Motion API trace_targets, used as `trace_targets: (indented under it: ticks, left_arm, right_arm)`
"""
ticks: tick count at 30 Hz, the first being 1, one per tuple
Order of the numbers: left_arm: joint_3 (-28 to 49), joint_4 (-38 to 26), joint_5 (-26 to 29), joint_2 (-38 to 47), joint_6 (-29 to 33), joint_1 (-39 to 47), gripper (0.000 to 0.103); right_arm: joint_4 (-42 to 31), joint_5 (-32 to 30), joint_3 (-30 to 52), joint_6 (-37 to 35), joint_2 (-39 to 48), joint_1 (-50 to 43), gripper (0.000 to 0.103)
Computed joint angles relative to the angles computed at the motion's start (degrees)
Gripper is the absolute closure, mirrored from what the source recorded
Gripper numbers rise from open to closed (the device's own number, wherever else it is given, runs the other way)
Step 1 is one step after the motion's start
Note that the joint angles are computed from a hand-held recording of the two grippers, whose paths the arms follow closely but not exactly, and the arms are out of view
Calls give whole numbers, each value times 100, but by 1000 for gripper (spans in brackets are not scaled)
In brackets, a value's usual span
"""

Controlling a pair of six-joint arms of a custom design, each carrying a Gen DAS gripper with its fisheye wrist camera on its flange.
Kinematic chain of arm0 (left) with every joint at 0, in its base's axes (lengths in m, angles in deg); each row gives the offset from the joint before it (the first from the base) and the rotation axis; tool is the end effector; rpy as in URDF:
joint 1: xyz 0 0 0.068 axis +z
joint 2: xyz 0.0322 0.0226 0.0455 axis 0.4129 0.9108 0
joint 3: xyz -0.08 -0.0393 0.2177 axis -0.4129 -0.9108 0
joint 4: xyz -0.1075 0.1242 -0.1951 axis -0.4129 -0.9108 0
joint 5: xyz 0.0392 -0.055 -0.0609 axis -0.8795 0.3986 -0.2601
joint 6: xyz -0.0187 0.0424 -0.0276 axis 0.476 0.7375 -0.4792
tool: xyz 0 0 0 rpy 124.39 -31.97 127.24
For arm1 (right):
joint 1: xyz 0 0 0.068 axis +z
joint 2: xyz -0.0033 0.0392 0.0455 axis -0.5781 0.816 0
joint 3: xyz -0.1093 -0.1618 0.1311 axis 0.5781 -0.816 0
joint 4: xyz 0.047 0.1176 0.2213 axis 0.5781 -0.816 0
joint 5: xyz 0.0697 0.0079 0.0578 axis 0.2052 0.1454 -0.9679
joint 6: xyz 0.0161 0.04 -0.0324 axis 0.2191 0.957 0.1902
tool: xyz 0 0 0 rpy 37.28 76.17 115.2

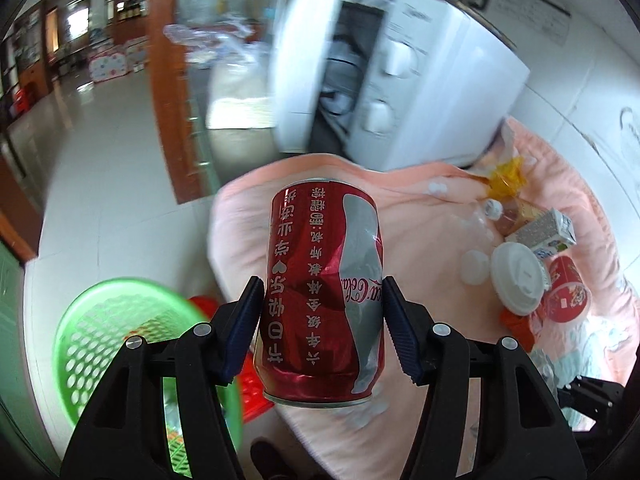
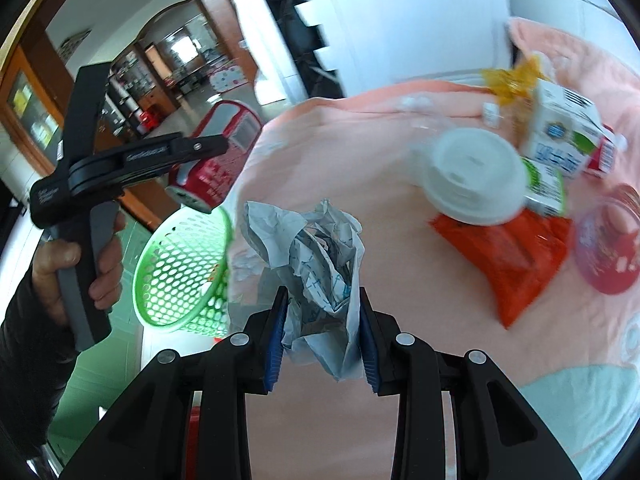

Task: Collect trash
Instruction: 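Carry both to the green basket, right releasing the tissue while left releases the can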

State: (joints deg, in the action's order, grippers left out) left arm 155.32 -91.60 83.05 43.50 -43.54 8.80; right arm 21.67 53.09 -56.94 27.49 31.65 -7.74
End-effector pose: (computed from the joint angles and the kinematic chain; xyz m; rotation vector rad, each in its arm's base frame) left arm 0.4076 -0.1282 0.1573 0.7246 2.3909 -0.5355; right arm 0.2016 0.0968 0.1340 0.4776 2.4317 0.2903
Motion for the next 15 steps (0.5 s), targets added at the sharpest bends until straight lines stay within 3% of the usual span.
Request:
trace_targets:
  ticks: [15]
  left_arm:
    - [-402, 130, 18, -86, 322, 1632, 44]
  right_arm:
    - [424, -494, 2548, -793, 2890, 259, 71]
